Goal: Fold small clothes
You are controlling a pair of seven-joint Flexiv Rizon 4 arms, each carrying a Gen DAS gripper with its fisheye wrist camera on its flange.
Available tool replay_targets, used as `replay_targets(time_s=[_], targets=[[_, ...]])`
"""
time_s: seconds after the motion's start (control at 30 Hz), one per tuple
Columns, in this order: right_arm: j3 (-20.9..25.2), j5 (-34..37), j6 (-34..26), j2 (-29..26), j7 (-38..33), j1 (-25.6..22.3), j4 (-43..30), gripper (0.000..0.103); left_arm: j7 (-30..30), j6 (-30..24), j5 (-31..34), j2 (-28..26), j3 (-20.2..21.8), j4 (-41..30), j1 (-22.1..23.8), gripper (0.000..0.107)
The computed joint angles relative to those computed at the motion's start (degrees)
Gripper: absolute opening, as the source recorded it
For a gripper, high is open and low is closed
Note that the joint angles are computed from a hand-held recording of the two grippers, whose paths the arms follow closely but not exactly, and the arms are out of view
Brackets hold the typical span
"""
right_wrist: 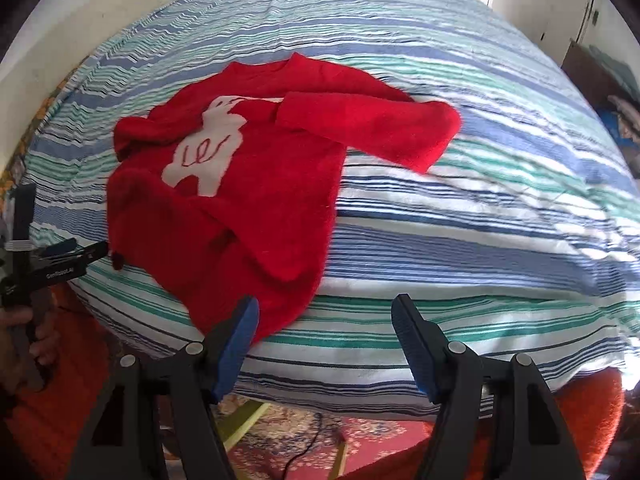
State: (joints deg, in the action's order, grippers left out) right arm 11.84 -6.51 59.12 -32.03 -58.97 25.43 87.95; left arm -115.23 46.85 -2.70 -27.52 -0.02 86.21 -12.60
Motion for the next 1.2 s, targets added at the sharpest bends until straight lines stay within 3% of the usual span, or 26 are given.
replay_targets(time_s=[0.13,0.27,0.3,0.33,0.37,0.4,0.43,0.47,0.53,0.6,0.7,0.77,0.87,0.93,0.97,1.03,1.07,1.13,1.2], targets=[[14.17,20.13,2.62,-4.81,-12.05,-11.43,-4.78,0.069,7.79,2.27,-8.58,-3.77,-4.54,-0.36,4.11,0.101],[21.38,31.98,-0.56,-10.74,-20.94,-16.43,-10.87,0.069,11.70,2.44,-8.32,-6.52,-4.41,-3.45,2.55,0.099],[22.36,34.02,-2.25,-12.15,-22.15,-17.00,-12.39,0.069,13.77,3.78,-9.82,-6.35,-5.64,-2.73,3.00,0.084],[22.80,35.73,-3.09,-13.21,-22.99,-17.07,-13.52,0.069,16.15,4.59,-11.97,-6.09,-7.17,-1.79,3.71,0.053],[23.23,37.27,-3.75,-14.00,-24.22,-17.14,-14.45,0.069,18.53,4.27,-14.27,-5.92,-8.63,-1.15,4.41,0.037],[23.87,38.85,-4.70,-14.87,-25.79,-17.37,-15.57,0.069,19.36,3.26,-15.04,-5.79,-8.62,-1.13,4.18,0.012],[24.13,40.12,-5.43,-15.53,-27.07,-17.36,-16.60,0.067,19.43,2.18,-15.40,-5.43,-8.18,-1.06,3.79,0.008],[23.91,40.93,-6.18,-15.94,-27.94,-17.07,-17.46,0.061,19.77,1.73,-16.66,-4.86,-8.29,-0.47,3.95,0.008],[21.42,40.16,-8.52,-15.39,-27.61,-15.34,-18.43,0.005,21.76,0.42,-21.10,-2.63,-9.56,1.73,5.39,0.007],[17.23,37.30,-10.80,-12.77,-26.18,-12.81,-17.65,0.005,23.32,-4.04,-21.54,0.45,-8.83,2.28,5.61,0.007],[17.07,39.97,-13.32,-9.09,-30.43,-14.14,-16.35,0.005,23.28,-15.36,-17.57,3.52,-6.26,-0.11,4.91,0.008],[16.03,40.60,-15.15,-7.22,-32.06,-14.08,-15.73,0.005,21.93,-20.00,-14.29,3.66,-4.89,-1.88,3.91,0.009],[11.69,38.16,-18.99,-6.77,-28.63,-11.04,-15.74,0.005,19.39,-23.53,-8.99,0.84,-3.53,-5.26,1.99,0.015],[9.17,35.78,-20.59,-8.02,-25.25,-8.48,-16.17,0.006,16.91,-25.26,-6.51,-1.32,-2.94,-7.54,0.68,0.038],[8.39,34.80,-20.98,-8.46,-24.06,-7.71,-16.37,0.008,15.94,-25.30,-5.34,-1.86,-2.66,-8.05,0.02,0.044],[8.09,34.44,-20.33,-8.86,-22.87,-7.15,-16.23,0.015,15.68,-22.68,-5.34,-0.62,-2.72,-5.89,-0.22,0.070],[8.53,35.09,-19.37,-9.00,-23.15,-7.39,-16.14,0.019,15.50,-20.98,-5.78,-0.04,-2.87,-4.74,-0.22,0.076],[9.40,36.40,-17.23,-9.05,-24.14,-7.85,-15.92,0.036,14.21,-19.26,-5.31,0.72,-2.62,-3.58,-0.61,0.081],[9.80,36.80,-16.94,-9.56,-24.36,-7.96,-16.47,0.041,13.08,-20.11,-3.82,0.69,-2.28,-4.25,-1.06,0.078]])
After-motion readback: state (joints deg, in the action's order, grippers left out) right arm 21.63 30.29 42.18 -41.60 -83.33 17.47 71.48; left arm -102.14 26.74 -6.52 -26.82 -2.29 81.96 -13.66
